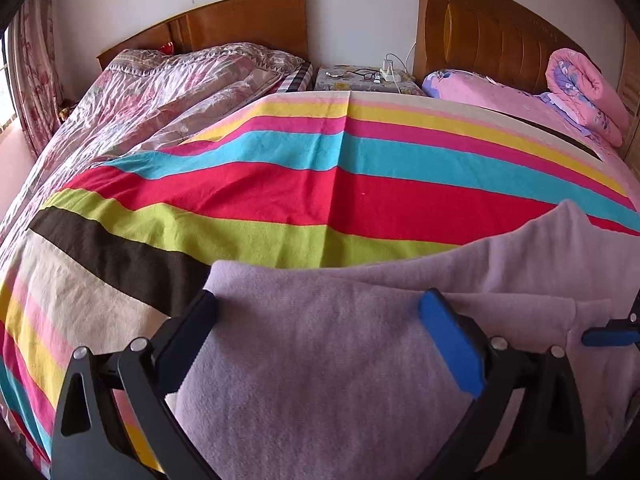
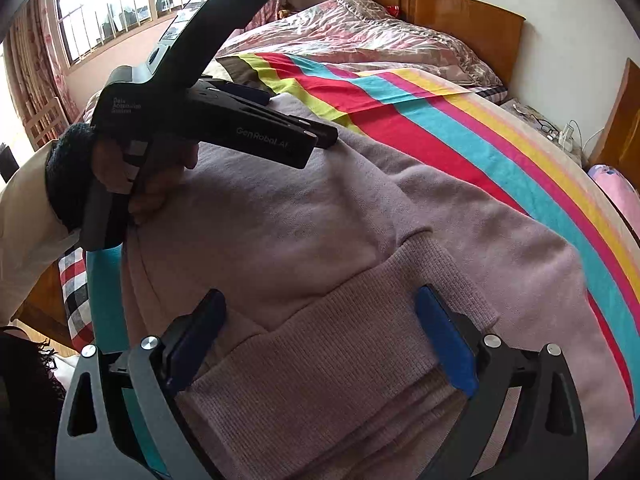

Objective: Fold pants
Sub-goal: 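Grasp the ribbed cuff edge of the stack with the right gripper and straighten it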

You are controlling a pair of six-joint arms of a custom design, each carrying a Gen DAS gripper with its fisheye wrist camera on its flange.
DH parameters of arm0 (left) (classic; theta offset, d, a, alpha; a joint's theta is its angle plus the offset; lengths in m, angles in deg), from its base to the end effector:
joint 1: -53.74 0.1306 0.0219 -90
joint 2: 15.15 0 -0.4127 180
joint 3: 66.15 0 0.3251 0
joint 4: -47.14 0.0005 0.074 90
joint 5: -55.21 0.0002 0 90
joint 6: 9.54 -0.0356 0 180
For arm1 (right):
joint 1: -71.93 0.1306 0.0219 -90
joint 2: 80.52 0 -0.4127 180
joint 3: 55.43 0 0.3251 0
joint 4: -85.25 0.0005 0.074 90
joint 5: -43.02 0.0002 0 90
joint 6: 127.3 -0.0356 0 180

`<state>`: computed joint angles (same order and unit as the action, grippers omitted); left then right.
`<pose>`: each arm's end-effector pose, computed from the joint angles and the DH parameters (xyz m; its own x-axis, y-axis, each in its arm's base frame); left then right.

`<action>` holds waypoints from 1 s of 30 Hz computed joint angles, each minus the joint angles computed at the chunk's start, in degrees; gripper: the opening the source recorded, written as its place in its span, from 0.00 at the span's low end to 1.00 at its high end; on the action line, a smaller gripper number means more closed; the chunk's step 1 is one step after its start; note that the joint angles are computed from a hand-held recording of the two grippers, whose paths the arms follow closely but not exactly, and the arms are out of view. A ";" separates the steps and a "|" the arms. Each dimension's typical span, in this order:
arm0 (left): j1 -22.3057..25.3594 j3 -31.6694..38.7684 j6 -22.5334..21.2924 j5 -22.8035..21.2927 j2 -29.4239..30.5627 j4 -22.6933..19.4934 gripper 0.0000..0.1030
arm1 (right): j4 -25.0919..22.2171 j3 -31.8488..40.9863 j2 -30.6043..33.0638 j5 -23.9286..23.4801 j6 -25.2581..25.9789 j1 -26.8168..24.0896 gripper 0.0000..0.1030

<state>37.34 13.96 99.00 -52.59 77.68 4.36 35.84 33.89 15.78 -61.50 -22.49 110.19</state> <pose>0.4062 -0.1087 0.3822 -0.7822 -0.0854 -0.6171 -0.1540 0.9863 0.0588 0.3479 0.2851 0.4109 -0.4511 -0.6709 -0.5885 -0.8520 0.5200 0.0604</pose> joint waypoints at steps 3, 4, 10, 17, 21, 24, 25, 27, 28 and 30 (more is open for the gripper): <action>-0.28 -0.14 -0.42 -0.95 -0.04 0.18 0.99 | 0.52 -0.79 -0.37 0.65 -0.05 0.03 0.90; -0.17 -0.22 -0.42 -0.71 -0.09 0.25 0.99 | 0.57 -0.82 -0.35 0.52 -0.11 -0.03 0.90; 0.15 -0.17 -0.47 -0.24 -0.12 0.36 0.99 | 0.89 -0.73 0.13 -0.21 -0.14 -0.25 0.91; 0.19 -0.13 -0.50 -0.18 -0.13 0.17 0.99 | -0.82 -0.68 -0.64 4.43 0.39 1.09 0.91; -3.36 1.19 3.74 -10.13 -1.28 -2.99 0.99 | -0.27 -3.59 -5.64 6.24 -3.26 -0.56 0.91; -8.30 1.08 1.42 -10.40 -4.94 0.82 0.99 | 2.02 -8.77 -12.33 7.99 -7.32 -4.71 0.91; -10.13 1.98 0.95 -10.12 -5.14 0.59 0.99 | 3.14 -11.06 -15.18 7.88 -10.35 -7.37 0.91; -13.26 2.78 -0.16 -7.24 -5.16 1.14 0.99 | 5.75 -16.10 -21.78 4.91 -17.30 -14.93 0.91; -14.78 3.36 -0.41 -6.49 -4.53 0.94 0.99 | 6.89 -18.76 -25.55 3.34 -20.86 -19.32 0.91; -17.54 4.76 -0.50 -6.33 -2.05 -0.14 0.99 | 7.66 -23.41 -33.14 0.17 -27.74 -29.55 0.91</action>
<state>19.80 18.72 98.51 -58.92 75.63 4.22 43.51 10.48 -17.36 -61.33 -50.23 80.64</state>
